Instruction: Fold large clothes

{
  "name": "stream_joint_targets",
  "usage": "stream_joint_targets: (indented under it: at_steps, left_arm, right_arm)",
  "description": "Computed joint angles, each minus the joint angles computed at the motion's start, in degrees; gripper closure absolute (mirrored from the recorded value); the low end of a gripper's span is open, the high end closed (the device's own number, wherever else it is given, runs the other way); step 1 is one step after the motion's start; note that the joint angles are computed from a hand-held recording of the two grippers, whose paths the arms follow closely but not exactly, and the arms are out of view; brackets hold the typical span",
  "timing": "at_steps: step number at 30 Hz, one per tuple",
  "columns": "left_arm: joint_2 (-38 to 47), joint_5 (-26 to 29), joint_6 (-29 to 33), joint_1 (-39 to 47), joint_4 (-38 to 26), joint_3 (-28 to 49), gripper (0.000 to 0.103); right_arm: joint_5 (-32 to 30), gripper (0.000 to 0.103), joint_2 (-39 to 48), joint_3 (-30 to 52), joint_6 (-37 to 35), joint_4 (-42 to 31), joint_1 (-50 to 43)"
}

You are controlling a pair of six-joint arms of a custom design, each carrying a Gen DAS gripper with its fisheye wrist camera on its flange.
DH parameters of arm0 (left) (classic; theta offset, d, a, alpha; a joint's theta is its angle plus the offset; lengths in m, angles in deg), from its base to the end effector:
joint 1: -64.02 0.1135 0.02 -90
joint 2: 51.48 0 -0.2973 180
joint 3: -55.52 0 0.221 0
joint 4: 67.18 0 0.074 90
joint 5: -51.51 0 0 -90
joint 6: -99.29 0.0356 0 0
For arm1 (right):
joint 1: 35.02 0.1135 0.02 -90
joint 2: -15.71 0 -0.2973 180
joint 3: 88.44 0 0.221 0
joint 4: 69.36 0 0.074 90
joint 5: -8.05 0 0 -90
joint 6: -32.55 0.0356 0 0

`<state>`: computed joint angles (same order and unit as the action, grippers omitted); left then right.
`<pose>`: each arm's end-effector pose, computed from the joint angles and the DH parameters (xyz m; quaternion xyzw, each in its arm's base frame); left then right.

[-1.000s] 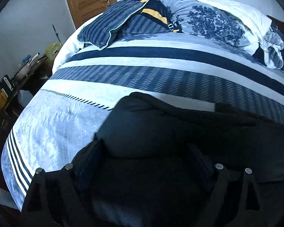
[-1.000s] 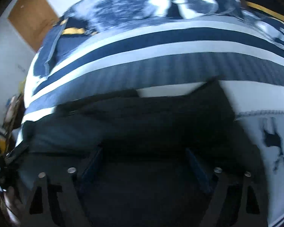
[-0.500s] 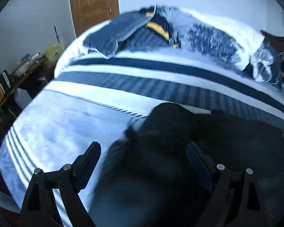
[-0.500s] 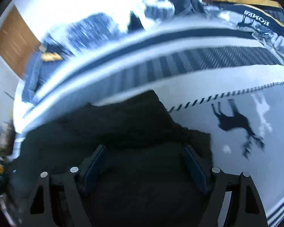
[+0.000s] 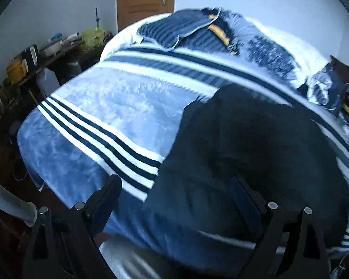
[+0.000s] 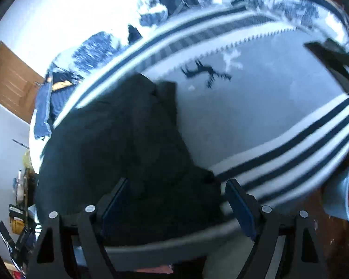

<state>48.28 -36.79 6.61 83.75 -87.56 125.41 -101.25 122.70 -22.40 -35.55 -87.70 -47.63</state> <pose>0.3130 0.1111 0.2122 -0.1778 0.9234 0.0366 0.3382 0.3234 -0.0603 0.1605 0.2396 0.9210 0.1823 0.2471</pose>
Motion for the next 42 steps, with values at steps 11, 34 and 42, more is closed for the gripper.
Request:
stream_joint_targets:
  at_steps: [11,34,42]
  left_arm:
    - [-28.4,2.3,-1.2,-7.4,-22.5,4.7,0.009]
    - [-55.1,-20.1,-6.1,-26.8,-48.4,11.9,0.004]
    - [-56.4,-24.2,-6.0,-30.6,-48.6,11.4,0.003]
  right_arm:
    - [4.4,0.016,-32.3,2.8,0.0,-18.3,15.0]
    - [30.4,0.014,-54.9,11.9,10.1,-43.7,44.8]
    - [38.7,0.014,-53.5,14.5,13.7,-45.9,55.8]
